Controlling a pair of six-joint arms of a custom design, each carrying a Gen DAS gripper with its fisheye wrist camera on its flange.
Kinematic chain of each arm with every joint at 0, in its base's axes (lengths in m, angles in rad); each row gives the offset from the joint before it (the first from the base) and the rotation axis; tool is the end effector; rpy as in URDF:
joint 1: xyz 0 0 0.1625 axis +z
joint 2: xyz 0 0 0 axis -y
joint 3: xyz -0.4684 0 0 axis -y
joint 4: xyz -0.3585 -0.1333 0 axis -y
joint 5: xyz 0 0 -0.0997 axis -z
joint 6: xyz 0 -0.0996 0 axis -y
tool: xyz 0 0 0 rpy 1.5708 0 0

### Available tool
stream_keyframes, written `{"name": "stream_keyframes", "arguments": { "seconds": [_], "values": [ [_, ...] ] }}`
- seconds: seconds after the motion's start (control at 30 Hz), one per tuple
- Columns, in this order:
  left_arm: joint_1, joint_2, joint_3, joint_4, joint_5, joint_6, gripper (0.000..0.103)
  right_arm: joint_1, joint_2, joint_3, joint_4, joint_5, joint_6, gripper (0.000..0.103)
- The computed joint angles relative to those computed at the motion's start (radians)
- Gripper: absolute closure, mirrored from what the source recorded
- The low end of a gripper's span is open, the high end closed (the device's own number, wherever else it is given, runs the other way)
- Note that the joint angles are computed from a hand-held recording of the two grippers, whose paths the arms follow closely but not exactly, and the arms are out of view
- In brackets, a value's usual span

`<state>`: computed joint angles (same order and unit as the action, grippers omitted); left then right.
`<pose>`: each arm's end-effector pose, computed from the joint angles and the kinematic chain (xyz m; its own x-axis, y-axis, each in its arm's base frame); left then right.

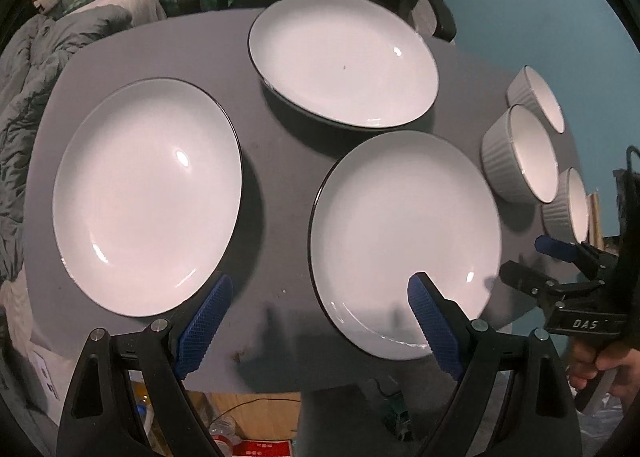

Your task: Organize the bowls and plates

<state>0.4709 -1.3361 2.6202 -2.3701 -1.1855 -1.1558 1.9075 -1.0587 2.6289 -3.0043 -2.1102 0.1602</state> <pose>-0.1502 -0.2681 0.1461 -0.8281 -0.0023 -0.5605 0.0760 0.9903 -0.1164 0.1822 -0.2719 0.1141 -0.8288 -0.1959 0.5241 -0.1976 0.9788 0.0534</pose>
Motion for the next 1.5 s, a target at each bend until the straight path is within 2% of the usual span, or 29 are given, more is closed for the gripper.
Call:
{"name": "stream_keyframes", "arguments": {
  "seconds": [0.1,0.27,0.47,0.5,0.57,0.63,0.73,0.83,0.9,1.03,1.17,1.2,1.27,1.33,1.5],
  "values": [
    [0.026,0.029,0.021,-0.056,-0.008,0.011,0.012,-0.020,0.009,-0.004,-0.002,0.010,-0.002,0.010],
    [0.064,0.058,0.032,-0.116,-0.028,0.036,0.016,-0.030,0.037,-0.013,-0.033,0.018,-0.017,0.015],
    [0.093,0.084,0.038,-0.167,-0.027,0.071,0.022,-0.048,0.036,-0.009,-0.046,0.039,-0.051,0.032],
    [0.096,0.087,0.039,-0.174,-0.026,0.077,0.023,-0.049,0.038,-0.007,-0.048,0.042,-0.054,0.036],
    [0.110,0.096,0.033,-0.180,-0.032,0.091,0.029,-0.060,0.031,-0.002,-0.046,0.053,-0.073,0.047],
    [0.130,0.110,0.020,-0.186,-0.041,0.110,0.042,-0.073,0.019,0.000,-0.027,0.062,-0.095,0.063],
    [0.147,0.119,0.021,-0.201,-0.051,0.128,0.047,-0.094,0.009,0.012,-0.024,0.074,-0.119,0.077],
    [0.166,0.134,0.008,-0.205,-0.064,0.143,0.057,-0.116,-0.022,0.016,-0.008,0.088,-0.141,0.077],
    [0.173,0.135,0.007,-0.208,-0.065,0.150,0.057,-0.134,-0.039,0.018,-0.004,0.092,-0.156,0.078],
    [0.172,0.118,0.017,-0.219,-0.081,0.149,0.065,-0.152,-0.074,0.024,0.023,0.101,-0.165,0.078],
    [0.177,0.117,0.010,-0.212,-0.075,0.154,0.066,-0.175,-0.061,0.021,-0.008,0.127,-0.184,0.078],
    [0.182,0.117,0.004,-0.204,-0.075,0.163,0.066,-0.166,-0.030,0.008,-0.024,0.139,-0.169,0.078],
    [0.181,0.116,-0.004,-0.182,-0.069,0.176,0.068,-0.195,-0.043,0.005,-0.017,0.164,-0.181,0.078],
    [0.174,0.118,-0.009,-0.169,-0.061,0.185,0.068,-0.206,-0.050,0.001,0.000,0.177,-0.165,0.084],
    [0.151,0.118,-0.007,-0.157,-0.059,0.169,0.068,-0.234,-0.078,0.002,0.027,0.197,-0.181,0.085]
  ]
}}
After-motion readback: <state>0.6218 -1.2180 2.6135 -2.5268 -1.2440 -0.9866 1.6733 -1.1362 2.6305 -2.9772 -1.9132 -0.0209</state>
